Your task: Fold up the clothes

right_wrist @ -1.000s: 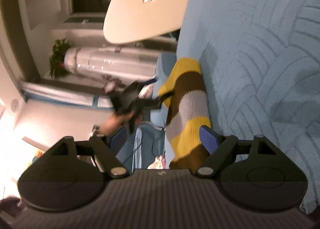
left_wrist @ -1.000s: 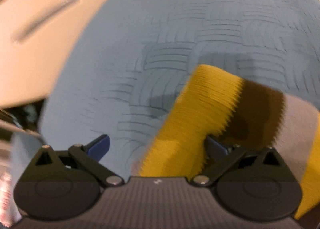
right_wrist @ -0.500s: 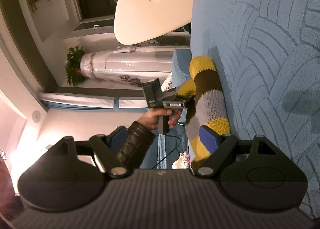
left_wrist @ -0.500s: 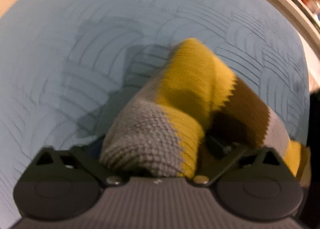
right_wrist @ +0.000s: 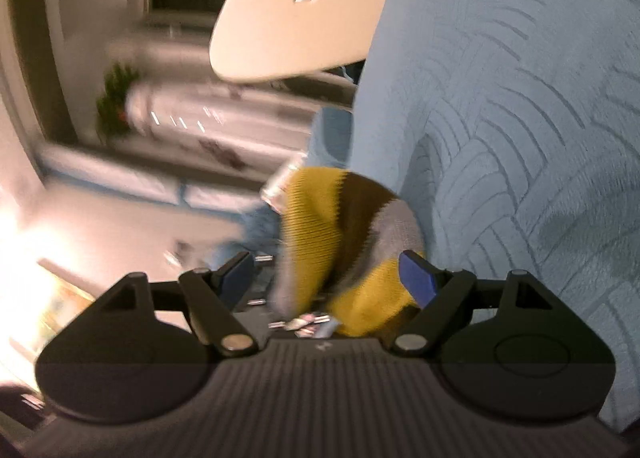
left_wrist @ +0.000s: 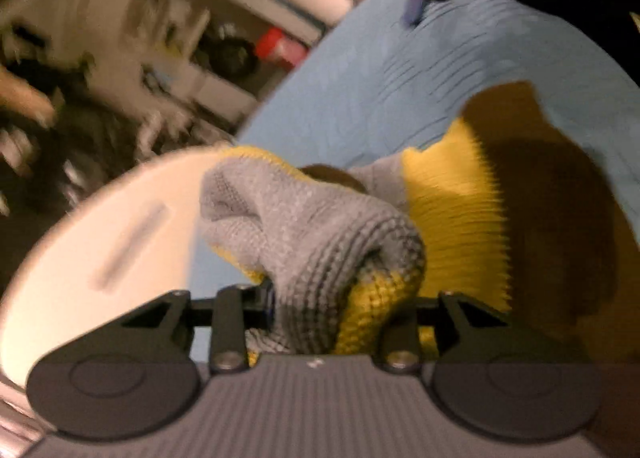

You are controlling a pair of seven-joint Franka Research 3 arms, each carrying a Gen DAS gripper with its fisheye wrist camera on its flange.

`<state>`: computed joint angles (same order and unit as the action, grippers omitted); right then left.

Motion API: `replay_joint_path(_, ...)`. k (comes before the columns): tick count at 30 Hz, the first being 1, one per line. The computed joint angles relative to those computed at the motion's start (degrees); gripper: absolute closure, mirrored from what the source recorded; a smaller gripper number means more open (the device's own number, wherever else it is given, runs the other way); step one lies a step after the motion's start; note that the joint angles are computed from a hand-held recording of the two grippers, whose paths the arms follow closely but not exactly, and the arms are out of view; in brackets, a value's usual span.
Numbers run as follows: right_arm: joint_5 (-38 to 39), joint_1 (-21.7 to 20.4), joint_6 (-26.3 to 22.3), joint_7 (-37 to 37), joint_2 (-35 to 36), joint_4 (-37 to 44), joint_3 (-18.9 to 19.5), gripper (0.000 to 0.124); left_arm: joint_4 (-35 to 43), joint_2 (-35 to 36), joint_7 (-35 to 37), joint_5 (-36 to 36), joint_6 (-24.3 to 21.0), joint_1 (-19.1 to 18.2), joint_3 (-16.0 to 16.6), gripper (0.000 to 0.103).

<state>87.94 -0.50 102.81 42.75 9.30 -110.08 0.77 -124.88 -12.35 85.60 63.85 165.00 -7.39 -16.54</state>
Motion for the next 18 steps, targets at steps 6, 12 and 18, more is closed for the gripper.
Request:
replay_joint_path(6, 1.2, 3.7, -0.6, -2.9, -4.8, -1.7, 1.5, 0.042, -4.0, -3.2, 12.5, -10.1, 2.5, -4.0, 1.6, 0.064)
replay_joint_path(12, -4.0, 13.2, 32.2, -6.0, -15.7, -4.8, 4.1, 0.041, -5.7, -3.4, 11.9, -9.9, 0.8, -2.5, -1.8, 0.059)
replay_joint_path(18, -8.4, 18.4, 27.9, -5.1, -13.8, -2.8, 3.2, 0.044, -10.5, -7.8, 8.1, -6.6, 0.8, -1.9, -3.3, 0.05)
